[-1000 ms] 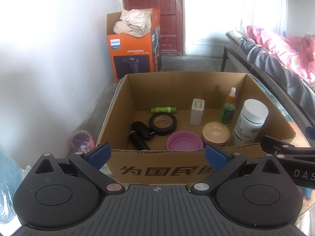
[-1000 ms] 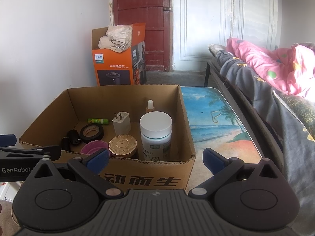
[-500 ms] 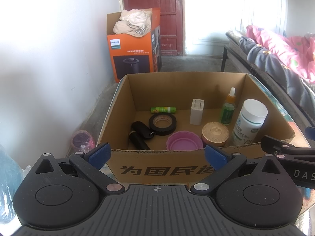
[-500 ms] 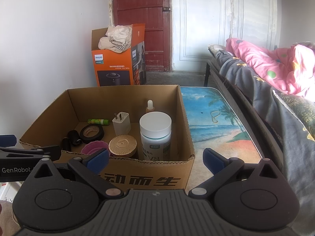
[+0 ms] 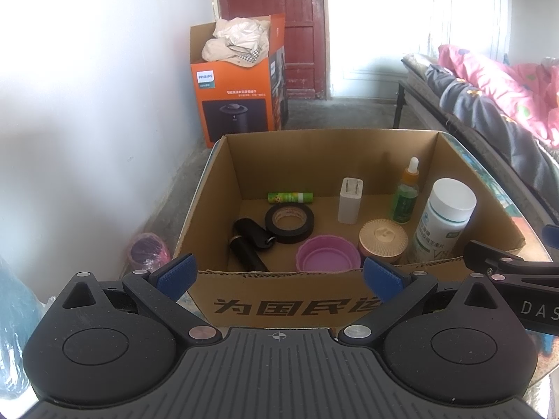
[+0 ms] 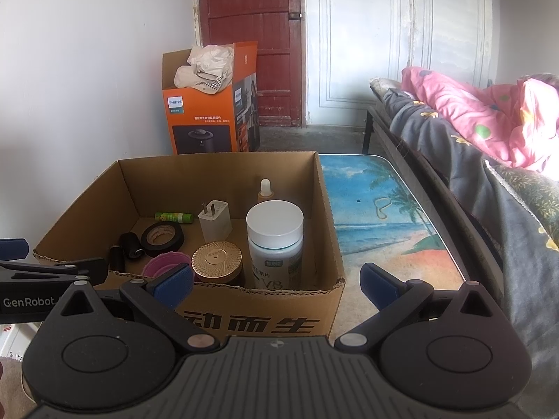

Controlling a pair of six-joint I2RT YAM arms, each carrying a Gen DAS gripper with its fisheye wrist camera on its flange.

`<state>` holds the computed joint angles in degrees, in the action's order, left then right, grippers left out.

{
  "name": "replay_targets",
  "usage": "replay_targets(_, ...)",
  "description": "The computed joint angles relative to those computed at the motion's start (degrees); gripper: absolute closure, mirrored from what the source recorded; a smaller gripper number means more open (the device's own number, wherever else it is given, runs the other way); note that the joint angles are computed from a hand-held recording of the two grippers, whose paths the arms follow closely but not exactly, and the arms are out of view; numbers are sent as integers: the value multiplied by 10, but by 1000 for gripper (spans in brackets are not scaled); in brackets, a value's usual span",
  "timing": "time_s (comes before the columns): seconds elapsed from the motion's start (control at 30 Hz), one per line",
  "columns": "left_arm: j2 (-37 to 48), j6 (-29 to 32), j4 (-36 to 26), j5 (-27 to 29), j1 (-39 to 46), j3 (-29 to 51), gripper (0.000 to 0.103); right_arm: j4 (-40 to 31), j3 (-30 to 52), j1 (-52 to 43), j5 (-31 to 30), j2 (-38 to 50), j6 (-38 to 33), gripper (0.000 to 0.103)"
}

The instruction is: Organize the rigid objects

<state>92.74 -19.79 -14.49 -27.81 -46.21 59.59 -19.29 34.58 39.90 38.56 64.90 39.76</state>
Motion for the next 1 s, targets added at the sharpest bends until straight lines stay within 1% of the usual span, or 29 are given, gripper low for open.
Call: replay_targets(1.0, -6, -3, -6, -7, -7, 2, 1, -12, -1, 7, 9, -13, 12, 0)
